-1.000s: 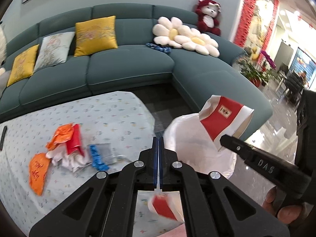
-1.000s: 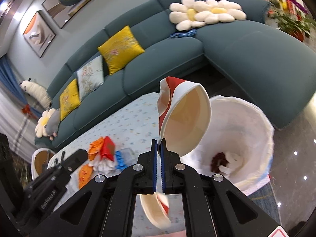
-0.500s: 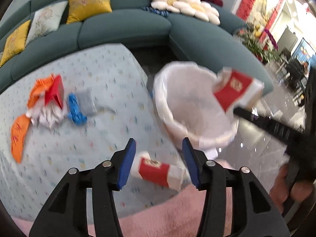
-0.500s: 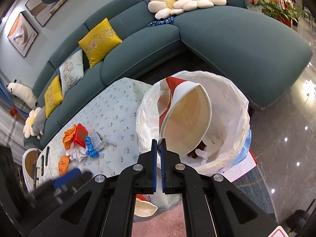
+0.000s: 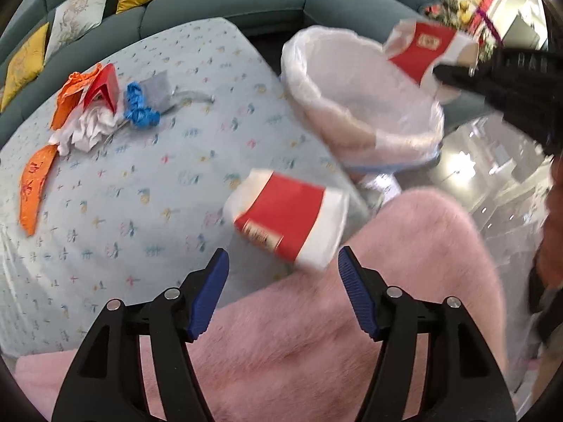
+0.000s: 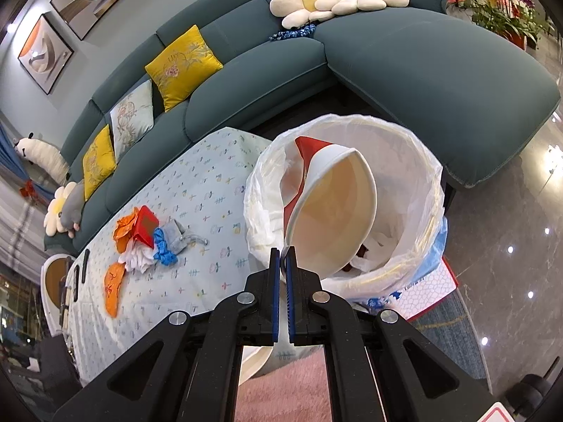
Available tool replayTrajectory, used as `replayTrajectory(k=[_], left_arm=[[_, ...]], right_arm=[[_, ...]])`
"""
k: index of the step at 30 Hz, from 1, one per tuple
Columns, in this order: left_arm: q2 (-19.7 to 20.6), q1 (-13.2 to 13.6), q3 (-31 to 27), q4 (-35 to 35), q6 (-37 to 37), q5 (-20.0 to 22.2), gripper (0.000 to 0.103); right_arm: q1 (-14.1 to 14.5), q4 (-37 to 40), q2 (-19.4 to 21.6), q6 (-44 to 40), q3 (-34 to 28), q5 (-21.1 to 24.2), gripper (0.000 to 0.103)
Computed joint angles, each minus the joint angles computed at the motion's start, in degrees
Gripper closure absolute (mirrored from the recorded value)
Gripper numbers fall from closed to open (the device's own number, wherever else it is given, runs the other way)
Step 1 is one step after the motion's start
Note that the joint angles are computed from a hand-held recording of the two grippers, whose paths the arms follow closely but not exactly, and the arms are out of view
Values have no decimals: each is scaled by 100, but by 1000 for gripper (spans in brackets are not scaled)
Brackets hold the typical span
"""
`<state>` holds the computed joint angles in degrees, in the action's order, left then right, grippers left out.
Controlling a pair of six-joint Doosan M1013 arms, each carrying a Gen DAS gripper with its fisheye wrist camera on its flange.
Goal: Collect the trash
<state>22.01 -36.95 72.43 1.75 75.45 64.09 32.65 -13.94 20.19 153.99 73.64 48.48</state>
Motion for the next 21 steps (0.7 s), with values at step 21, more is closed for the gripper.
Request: replayTrajectory(k=[21], left_arm=[[396,-7,-196,422,-392,354,77]], right_arm=[[11,241,94,-180,-49,-91,99]])
